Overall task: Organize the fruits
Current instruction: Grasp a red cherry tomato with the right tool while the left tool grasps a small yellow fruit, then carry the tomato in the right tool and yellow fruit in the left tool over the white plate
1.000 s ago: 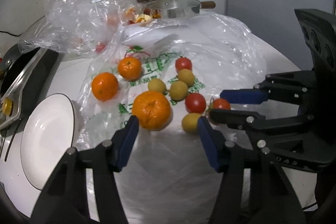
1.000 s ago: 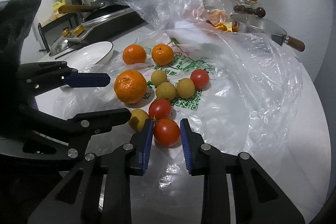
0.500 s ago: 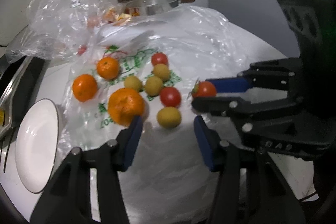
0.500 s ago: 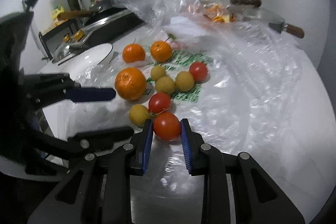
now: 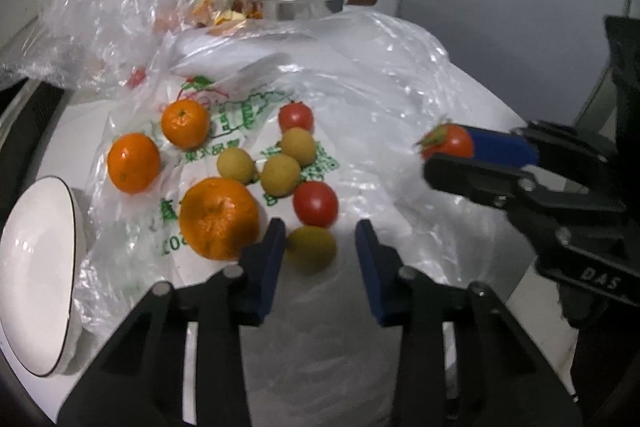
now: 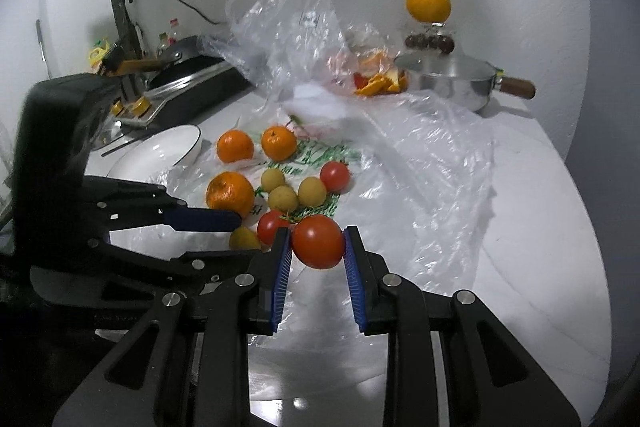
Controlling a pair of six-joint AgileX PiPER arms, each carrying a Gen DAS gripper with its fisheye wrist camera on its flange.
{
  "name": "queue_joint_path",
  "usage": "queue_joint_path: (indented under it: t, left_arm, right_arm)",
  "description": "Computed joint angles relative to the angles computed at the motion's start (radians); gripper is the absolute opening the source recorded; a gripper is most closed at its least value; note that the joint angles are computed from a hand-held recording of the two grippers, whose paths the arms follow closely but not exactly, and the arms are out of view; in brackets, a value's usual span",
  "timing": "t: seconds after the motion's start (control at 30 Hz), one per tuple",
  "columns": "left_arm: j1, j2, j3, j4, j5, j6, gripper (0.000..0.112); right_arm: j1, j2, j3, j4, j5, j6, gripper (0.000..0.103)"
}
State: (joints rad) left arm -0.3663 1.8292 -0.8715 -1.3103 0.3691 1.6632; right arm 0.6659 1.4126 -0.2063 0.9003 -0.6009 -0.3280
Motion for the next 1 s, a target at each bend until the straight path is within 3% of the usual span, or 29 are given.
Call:
queue_joint_path:
  t: [0.13,0.37,0.53,1.0]
  left_arm:
    - [0.010,0.026,-0.025,0.052,0.013,-0.068,0.033]
    - [0.004,0.036,-0.016,0.016,-0.002,-0.004,0.029]
    - [0.024,0.010,0.016,-0.067,0.032,0.105,0.029]
    - [0.122,-0.101,0.075,-0.129,0.171,0.217,0.029]
  right_arm:
    - [-0.003,-0.009,0.003,0.020,-0.001,-0.019,0.028]
    - [0.015,-0.009,0.004,0.047,-0.014,-0.036,0.028]
    - [0.056,-0.024,-0.004,0.138,-0.031,-0.104,0.028]
    - [0.192,-0.023,-0.087,0.402,-0.087,-0.311,0.028]
